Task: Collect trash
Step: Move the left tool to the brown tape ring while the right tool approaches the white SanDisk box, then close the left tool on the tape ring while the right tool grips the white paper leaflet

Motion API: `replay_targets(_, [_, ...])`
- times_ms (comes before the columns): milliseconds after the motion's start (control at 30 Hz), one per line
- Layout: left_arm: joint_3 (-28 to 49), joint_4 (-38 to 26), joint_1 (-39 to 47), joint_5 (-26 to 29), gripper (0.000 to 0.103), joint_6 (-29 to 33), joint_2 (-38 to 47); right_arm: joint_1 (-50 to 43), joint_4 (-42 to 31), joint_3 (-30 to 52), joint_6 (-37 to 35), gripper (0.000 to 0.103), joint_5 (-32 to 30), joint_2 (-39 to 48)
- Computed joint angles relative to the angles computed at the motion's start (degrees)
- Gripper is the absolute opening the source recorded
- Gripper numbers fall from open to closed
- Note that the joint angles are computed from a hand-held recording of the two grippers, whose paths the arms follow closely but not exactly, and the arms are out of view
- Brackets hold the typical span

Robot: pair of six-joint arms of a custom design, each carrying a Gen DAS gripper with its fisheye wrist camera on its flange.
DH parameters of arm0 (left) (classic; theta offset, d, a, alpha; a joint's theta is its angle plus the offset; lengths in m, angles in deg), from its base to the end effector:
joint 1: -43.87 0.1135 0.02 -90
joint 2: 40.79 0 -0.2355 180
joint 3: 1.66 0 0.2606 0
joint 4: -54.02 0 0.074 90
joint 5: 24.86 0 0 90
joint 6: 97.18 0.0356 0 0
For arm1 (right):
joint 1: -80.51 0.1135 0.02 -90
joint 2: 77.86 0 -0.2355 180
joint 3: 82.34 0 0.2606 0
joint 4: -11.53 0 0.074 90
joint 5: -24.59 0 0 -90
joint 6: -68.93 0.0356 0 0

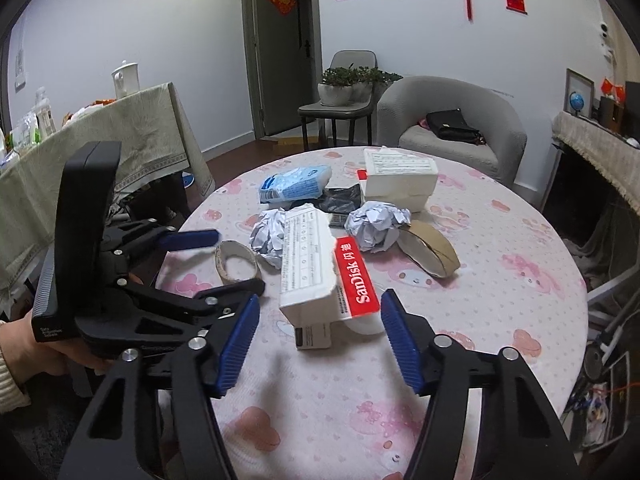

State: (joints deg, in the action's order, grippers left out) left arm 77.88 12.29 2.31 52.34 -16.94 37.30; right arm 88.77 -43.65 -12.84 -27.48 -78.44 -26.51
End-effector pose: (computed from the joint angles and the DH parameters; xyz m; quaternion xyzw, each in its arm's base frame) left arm 0.2408 -0.2030 0.2802 0.2020 0.8800 -0.0897 0.4204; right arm 0.2040 0.0377 0.3131 -0.1637 0.8755 0.1087 0.4414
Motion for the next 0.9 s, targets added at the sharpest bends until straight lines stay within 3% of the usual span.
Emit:
replay_targets(267, [0.0,-1.1,1.1,0.2,0.067,-1.6,-0.7,2.7,1.9,-0.5,-0.2,0.051,3.6,2.0])
replay_targets(367, [-1.0,-1.5,3.4,3.2,0.067,-3.3,-2.7,3.2,2.6,-0.6,-0.4,0.042,4.7,2.8])
replay_targets(567, [-2.7,-1.6,6.2,5.9,0.067,-5.0,-5.8,3.9,4.2,-0.2,1.8,0.042,5.1,3.8])
replay_targets(767, [-3.9,-2.1,5.4,4.4,0.067,-3.1,-8.1,4.3,5.4,1.3,6.4,0.042,3.7,6.3])
replay_targets(900, [-5.2,-2.2,5.8,4.7,0.067,-1.7,-10.4,5.6,5.8,2.5,9.7,0.032,5.3,8.6])
